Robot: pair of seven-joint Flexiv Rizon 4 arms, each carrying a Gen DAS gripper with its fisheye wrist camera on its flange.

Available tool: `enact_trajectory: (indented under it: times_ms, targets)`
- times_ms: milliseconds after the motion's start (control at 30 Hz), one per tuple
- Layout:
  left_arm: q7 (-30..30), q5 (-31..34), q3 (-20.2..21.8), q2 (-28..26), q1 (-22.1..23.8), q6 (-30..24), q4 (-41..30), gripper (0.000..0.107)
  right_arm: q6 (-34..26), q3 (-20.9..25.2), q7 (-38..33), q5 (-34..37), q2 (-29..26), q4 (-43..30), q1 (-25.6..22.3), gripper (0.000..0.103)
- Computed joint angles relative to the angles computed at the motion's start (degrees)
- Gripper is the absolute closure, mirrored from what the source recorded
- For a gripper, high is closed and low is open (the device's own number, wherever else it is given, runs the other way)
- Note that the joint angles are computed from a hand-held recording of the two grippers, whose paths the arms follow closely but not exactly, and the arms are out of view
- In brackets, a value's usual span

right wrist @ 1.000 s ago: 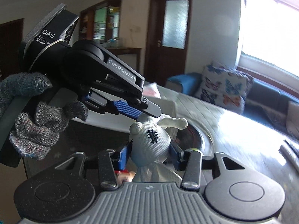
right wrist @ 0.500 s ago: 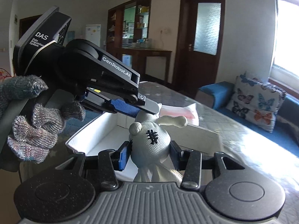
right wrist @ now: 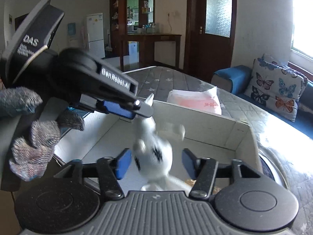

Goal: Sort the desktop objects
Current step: 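Open the left gripper to release the rabbit into the box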

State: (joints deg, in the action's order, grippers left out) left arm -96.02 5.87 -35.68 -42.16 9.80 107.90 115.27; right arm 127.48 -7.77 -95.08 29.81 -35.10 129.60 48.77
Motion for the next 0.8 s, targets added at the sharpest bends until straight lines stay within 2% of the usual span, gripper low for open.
enact_trajectory:
  times_ms: [133,333,400,467,600,667,800]
  targets:
    - [-0.1,0.9,1.4,2.4,-1.1,1.5,2.2,0.076,1.1,1.0,0.4,0.2,0.8,1.5,-0.9,0.039]
    - [-1.3,4.7,1.3,5.0,-0.7,5.1,6.7,0.075,6.9,3.9,0.3,4.7,2.0,5.4,0.5,0.024]
    - [-2.1,6.2,0.9,5.8,-0.3,6.2,8.2,0.075,9.1,5.0,-0.4,7.4,2.8,6.9,1.9,0.023]
    - [-3.2,7.7,0.6,6.6,0.0,7.7,9.9,0.075,11.1,6.4,-0.9,9.9,3.4,8.1,2.8,0.016]
    - [-5.3,10.6,0.4,7.8,0.2,9.4,12.1,0.075,14.4,8.6,-2.6,15.4,3.5,9.5,4.4,0.010]
    - [-5.7,11.5,1.4,8.8,-0.9,10.2,13.1,0.075,16.1,9.4,-4.0,18.3,3.1,9.6,5.4,0.004]
    - [-6.7,13.5,2.9,9.6,-2.4,11.6,14.7,0.075,19.3,12.6,-4.9,23.2,2.5,10.7,5.8,0.000]
